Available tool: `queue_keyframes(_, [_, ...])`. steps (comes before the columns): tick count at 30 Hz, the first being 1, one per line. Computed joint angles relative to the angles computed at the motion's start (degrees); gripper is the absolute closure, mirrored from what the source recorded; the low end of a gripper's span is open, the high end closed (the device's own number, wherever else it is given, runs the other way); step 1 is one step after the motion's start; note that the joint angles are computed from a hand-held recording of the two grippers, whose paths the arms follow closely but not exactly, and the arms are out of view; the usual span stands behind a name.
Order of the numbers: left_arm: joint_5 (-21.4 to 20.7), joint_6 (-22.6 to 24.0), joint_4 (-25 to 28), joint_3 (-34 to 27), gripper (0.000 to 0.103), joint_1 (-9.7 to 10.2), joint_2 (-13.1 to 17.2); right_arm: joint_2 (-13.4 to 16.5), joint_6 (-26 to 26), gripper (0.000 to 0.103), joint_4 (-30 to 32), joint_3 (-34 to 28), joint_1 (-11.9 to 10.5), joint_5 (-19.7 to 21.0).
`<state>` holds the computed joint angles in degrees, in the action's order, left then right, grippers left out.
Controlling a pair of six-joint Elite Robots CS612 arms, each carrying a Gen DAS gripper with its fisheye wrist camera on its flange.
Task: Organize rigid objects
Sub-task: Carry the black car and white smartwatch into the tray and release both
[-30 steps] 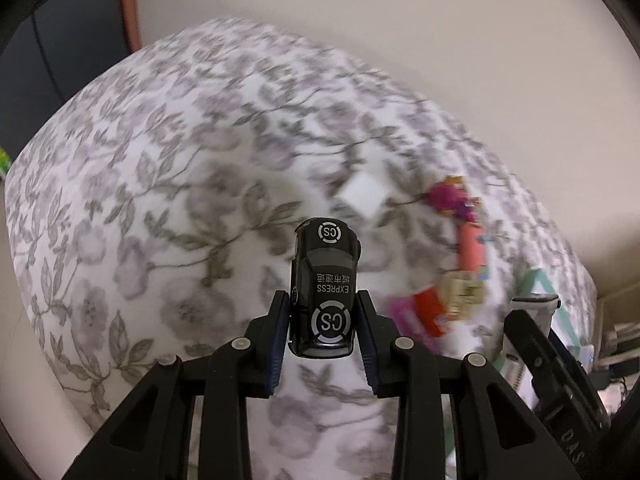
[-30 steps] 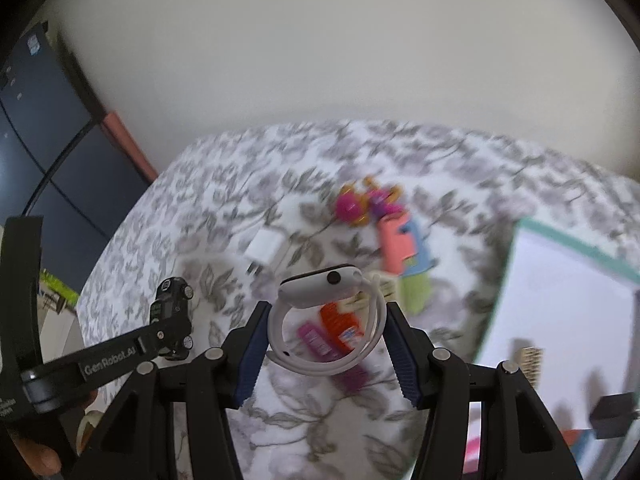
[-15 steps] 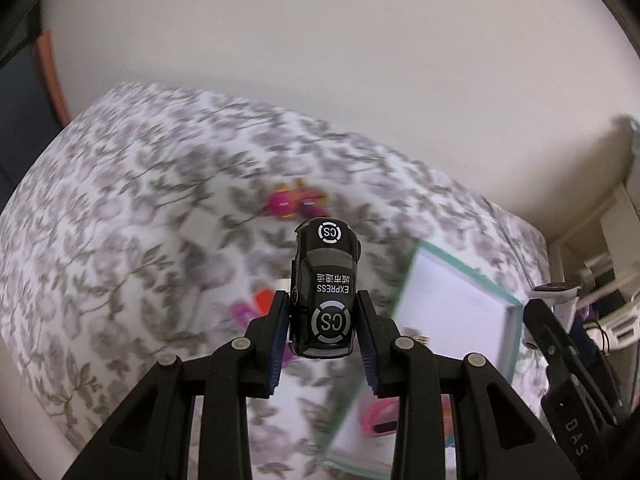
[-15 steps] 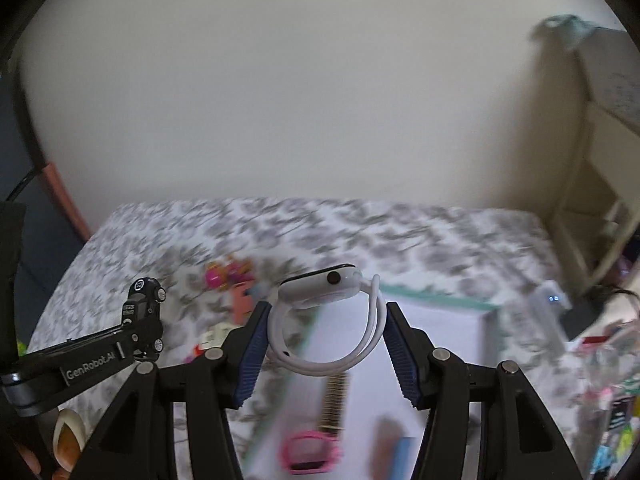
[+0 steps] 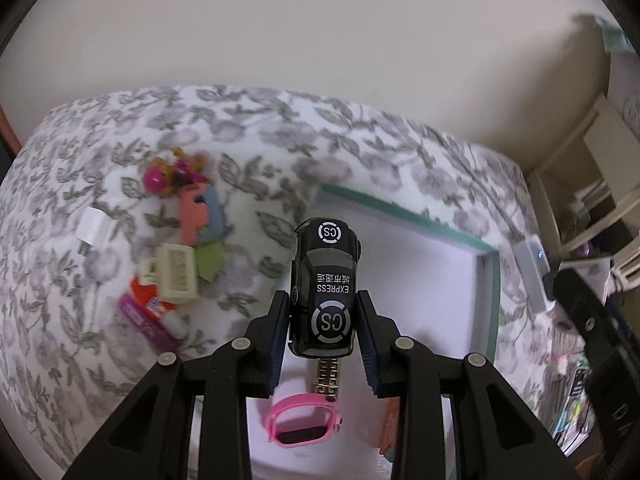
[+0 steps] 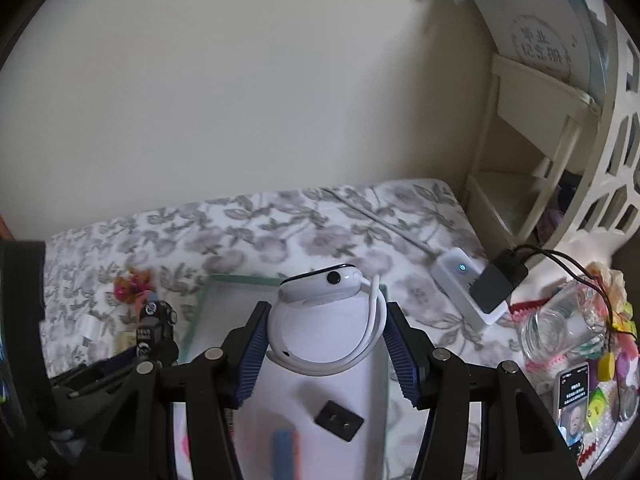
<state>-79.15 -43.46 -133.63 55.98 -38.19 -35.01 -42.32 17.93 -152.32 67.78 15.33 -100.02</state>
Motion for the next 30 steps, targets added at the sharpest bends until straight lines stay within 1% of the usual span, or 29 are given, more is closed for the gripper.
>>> queue_keyframes(2, [-0.6,0.6,0.7,-0.8,0.069,-0.02,0.8,0.4,0.3,0.044,0.8,-0.1,-0.4,0.8])
queue_keyframes(5, [-0.9,1.6,1.1,-1.5,0.069,-0.17,1.7,1.5,0.6,0.044,3.3,-1.1,-0.5,0.2])
queue_keyframes(8, [-1.3,2.6,2.3,-2.6,0.069,-0.26,2.8,3.0,0.1,0.044,5.7,-2.5,-0.6,1.5])
queue_keyframes(13, [-2.8,3.0,4.1,-4.0,0.069,-0.11,4.1,4.8,-0.4,0.044,9.3,-4.3,-0.5,1.6])
queue_keyframes(16, [-3.3,2.9,5.1,-4.5,0.068,0.03,4.6,5.5,0.1,0.044,11.3,-5.0,-0.6,2.7])
queue_keyframes(19, [-3.9,2.9,5.7,-4.8,0.068,0.12,4.9,6.1,0.2,0.044,12.7,-5.6,-0.7,3.5])
queue_keyframes(30, [-3.8,3.4,7.0,-5.4,0.068,0.05,5.1,6.9,-0.4,0.043,15.7,-6.7,-0.5,3.2])
